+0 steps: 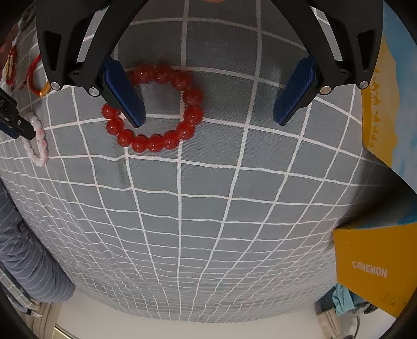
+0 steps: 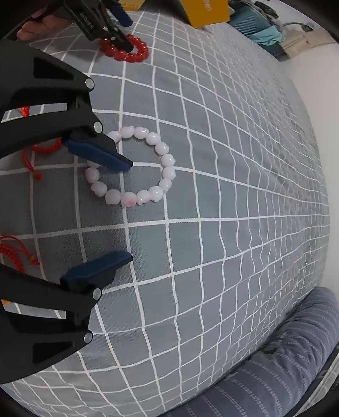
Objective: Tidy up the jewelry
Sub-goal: 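Grasp the red bead bracelet with left tool while right tool grasps white bead bracelet, then carry the red and white bead bracelets in both tools toward the white box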
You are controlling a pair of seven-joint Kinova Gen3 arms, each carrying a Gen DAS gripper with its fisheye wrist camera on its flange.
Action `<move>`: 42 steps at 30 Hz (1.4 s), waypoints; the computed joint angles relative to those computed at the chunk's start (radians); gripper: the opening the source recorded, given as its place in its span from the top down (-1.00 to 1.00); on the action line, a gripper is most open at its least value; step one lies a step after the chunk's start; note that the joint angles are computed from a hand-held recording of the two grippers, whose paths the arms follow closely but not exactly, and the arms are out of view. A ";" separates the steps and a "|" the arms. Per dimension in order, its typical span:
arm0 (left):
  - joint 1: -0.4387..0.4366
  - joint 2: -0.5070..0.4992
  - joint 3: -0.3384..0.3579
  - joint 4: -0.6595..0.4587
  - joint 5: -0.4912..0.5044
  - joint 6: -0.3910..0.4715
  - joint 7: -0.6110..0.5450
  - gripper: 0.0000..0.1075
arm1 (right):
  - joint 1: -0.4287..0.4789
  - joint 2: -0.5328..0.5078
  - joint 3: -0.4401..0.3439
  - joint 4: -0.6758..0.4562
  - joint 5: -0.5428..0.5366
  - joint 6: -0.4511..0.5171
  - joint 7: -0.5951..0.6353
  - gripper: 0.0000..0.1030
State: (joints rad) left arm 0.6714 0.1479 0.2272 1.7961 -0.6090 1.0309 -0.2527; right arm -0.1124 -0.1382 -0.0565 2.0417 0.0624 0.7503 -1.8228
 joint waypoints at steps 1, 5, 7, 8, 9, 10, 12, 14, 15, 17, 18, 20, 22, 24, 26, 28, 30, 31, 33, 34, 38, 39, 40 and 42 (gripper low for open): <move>0.004 0.003 0.002 -0.002 -0.005 0.006 0.005 -0.79 | 0.001 -0.001 0.005 0.001 -0.006 -0.002 0.007 -0.02; 0.014 0.005 0.002 -0.002 -0.022 0.012 0.013 -0.42 | 0.006 0.000 0.018 0.002 -0.034 -0.007 0.034 0.32; 0.017 0.001 0.005 0.000 -0.024 0.010 0.013 -0.07 | 0.009 -0.002 0.016 0.007 -0.040 -0.016 0.043 0.68; 0.017 0.001 0.007 -0.004 -0.021 0.012 0.008 0.01 | 0.002 -0.002 0.024 0.009 -0.047 -0.019 0.054 0.75; 0.016 -0.002 0.008 -0.004 -0.013 0.008 -0.002 0.18 | 0.000 -0.003 0.018 0.010 -0.042 -0.020 0.048 0.79; 0.011 -0.006 0.012 -0.006 0.000 0.000 -0.027 0.44 | 0.009 -0.005 -0.006 0.009 -0.021 -0.019 0.030 0.79; 0.012 -0.009 0.017 -0.014 0.011 0.006 -0.052 0.73 | 0.002 -0.010 -0.017 0.008 0.006 -0.015 0.003 0.79; 0.008 -0.022 0.018 -0.011 0.030 -0.005 -0.061 0.76 | -0.004 -0.020 -0.013 0.005 -0.001 -0.011 0.006 0.79; 0.005 -0.028 0.019 -0.008 0.036 -0.012 -0.067 0.76 | -0.005 -0.027 -0.011 0.005 -0.005 -0.010 0.006 0.79; 0.001 -0.041 0.023 -0.003 0.043 -0.027 -0.070 0.76 | -0.006 -0.044 -0.014 0.010 -0.004 -0.010 -0.001 0.79; 0.002 -0.047 0.027 -0.001 0.041 -0.031 -0.068 0.76 | -0.007 -0.053 -0.012 0.010 -0.008 -0.010 0.000 0.79; 0.006 -0.051 0.035 -0.003 0.031 -0.025 -0.062 0.76 | -0.008 -0.062 0.000 0.008 -0.028 -0.008 0.015 0.79; 0.008 -0.063 0.042 -0.003 0.026 -0.027 -0.059 0.76 | -0.005 -0.068 0.001 0.003 -0.035 -0.003 0.018 0.79; 0.009 -0.075 0.050 -0.004 0.022 -0.026 -0.054 0.76 | -0.002 -0.079 -0.004 -0.002 -0.035 0.001 0.015 0.79; 0.011 -0.092 0.061 -0.004 0.015 -0.026 -0.047 0.76 | 0.000 -0.090 -0.008 -0.005 -0.037 0.007 0.005 0.79; 0.009 -0.105 0.072 0.001 0.007 -0.031 -0.043 0.76 | 0.001 -0.104 -0.014 -0.009 -0.040 0.012 -0.006 0.79; 0.007 -0.112 0.082 -0.004 0.009 -0.028 -0.048 0.76 | -0.001 -0.122 -0.024 -0.012 -0.038 0.015 -0.018 0.79; 0.007 -0.115 0.087 -0.006 0.010 -0.026 -0.050 0.76 | -0.003 -0.128 -0.025 -0.013 -0.038 0.016 -0.019 0.79; 0.005 -0.129 0.096 -0.007 0.014 -0.027 -0.048 0.76 | -0.003 -0.143 -0.041 -0.016 -0.029 0.020 -0.035 0.79; 0.003 -0.136 0.100 -0.007 0.014 -0.029 -0.047 0.76 | -0.002 -0.146 -0.052 -0.020 -0.017 0.023 -0.044 0.79; 0.002 -0.159 0.127 -0.009 0.003 -0.024 -0.035 0.76 | -0.003 -0.169 -0.091 -0.022 0.023 0.029 -0.089 0.79; 0.003 -0.163 0.135 -0.010 -0.002 -0.020 -0.030 0.76 | -0.004 -0.178 -0.102 -0.022 0.033 0.032 -0.103 0.79; 0.004 -0.167 0.141 -0.011 -0.007 -0.020 -0.028 0.75 | -0.006 -0.182 -0.107 -0.023 0.039 0.035 -0.110 0.79; 0.005 -0.168 0.153 -0.019 -0.013 -0.011 -0.024 0.76 | -0.009 -0.192 -0.114 -0.027 0.049 0.041 -0.123 0.79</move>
State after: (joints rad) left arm 0.6767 -0.0199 0.3799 1.7768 -0.6223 1.0195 -0.2762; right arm -0.1219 -0.3300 -0.1709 2.0152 0.1116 0.7910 -1.9459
